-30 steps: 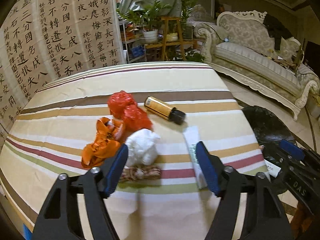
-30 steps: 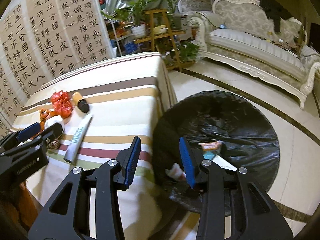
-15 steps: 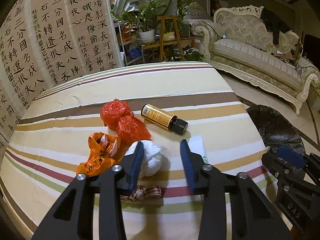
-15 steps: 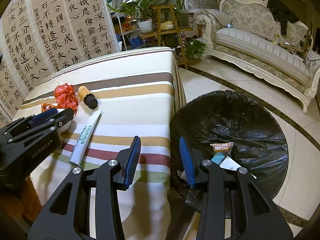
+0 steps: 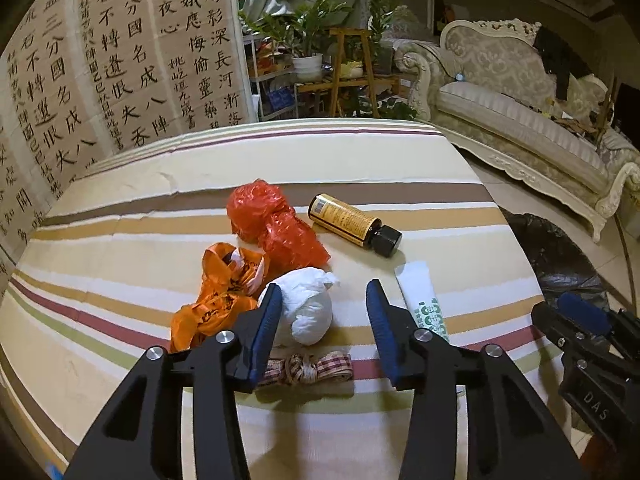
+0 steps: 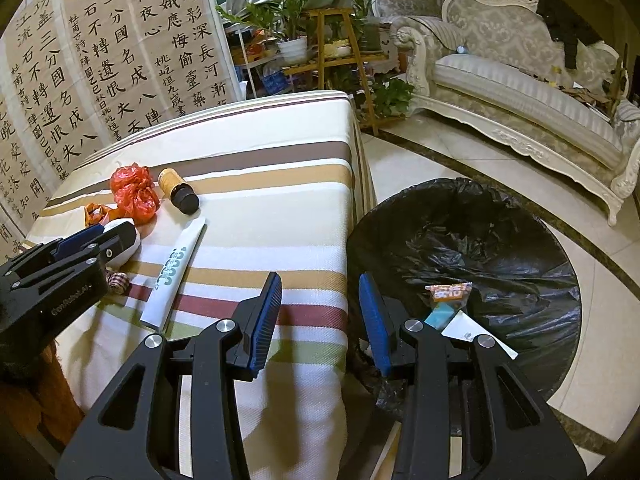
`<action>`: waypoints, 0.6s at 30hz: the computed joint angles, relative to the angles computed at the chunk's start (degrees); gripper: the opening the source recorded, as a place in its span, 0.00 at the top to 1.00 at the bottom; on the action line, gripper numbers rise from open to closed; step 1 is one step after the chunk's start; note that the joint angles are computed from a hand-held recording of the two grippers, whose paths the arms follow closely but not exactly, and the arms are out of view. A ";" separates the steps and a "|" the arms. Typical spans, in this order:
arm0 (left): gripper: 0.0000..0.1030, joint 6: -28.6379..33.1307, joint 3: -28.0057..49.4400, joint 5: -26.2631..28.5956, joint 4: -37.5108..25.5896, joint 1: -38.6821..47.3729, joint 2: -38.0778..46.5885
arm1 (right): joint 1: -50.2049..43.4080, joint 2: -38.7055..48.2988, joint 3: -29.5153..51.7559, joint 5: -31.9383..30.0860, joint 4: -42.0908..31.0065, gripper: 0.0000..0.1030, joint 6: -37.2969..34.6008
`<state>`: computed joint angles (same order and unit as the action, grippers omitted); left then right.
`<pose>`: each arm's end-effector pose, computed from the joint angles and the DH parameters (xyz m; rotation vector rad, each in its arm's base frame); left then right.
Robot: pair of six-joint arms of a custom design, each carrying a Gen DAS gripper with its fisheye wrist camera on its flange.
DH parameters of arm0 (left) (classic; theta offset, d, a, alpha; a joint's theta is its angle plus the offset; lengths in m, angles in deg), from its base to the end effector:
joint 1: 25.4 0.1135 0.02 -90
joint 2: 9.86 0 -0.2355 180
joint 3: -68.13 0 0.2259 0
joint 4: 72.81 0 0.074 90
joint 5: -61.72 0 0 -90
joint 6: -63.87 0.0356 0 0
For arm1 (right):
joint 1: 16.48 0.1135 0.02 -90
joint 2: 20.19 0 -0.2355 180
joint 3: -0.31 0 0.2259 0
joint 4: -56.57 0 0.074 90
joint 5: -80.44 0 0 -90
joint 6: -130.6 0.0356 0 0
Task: Collect trash
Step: 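Grasp the white tissue ball with the left tool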
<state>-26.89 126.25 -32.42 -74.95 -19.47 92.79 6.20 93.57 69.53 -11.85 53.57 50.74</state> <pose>0.3058 0.0344 0.1052 -0.1734 2.3801 0.1289 0.3223 0.1362 0.0898 -0.2834 2.4068 0.3124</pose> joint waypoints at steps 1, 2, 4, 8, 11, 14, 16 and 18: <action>0.56 0.02 -0.04 0.29 -0.05 0.14 -0.06 | 0.03 -0.03 -0.11 -0.03 0.10 0.62 0.05; 0.55 0.09 -0.07 0.47 -0.09 0.19 -0.14 | 0.07 -0.04 -0.12 0.02 0.13 0.62 0.07; 0.55 -0.06 -0.38 1.01 -0.09 0.33 -0.50 | 0.13 -0.16 -0.35 0.02 0.31 0.62 0.19; 0.55 0.06 -1.19 2.36 -0.07 1.14 -0.92 | 0.12 -0.29 -0.79 -0.24 0.74 0.61 0.46; 0.55 0.02 -1.36 2.51 -0.24 1.49 -0.92 | -0.13 -0.23 -0.83 -0.70 0.78 0.61 0.49; 0.55 -0.53 -1.71 3.76 -0.72 2.45 -1.86 | -0.23 0.07 -0.81 -1.11 1.08 0.61 0.78; 0.55 -0.87 -1.60 4.73 -1.30 3.05 -2.23 | -0.48 0.04 -1.03 -1.47 1.38 0.61 0.73; 0.55 -1.03 -1.64 4.95 -1.56 3.41 -2.72 | -0.68 -0.11 -1.32 -1.83 1.67 0.61 0.73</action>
<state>-27.92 124.61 -27.46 -76.51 -16.06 90.08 5.52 93.46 68.20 -13.68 55.23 51.47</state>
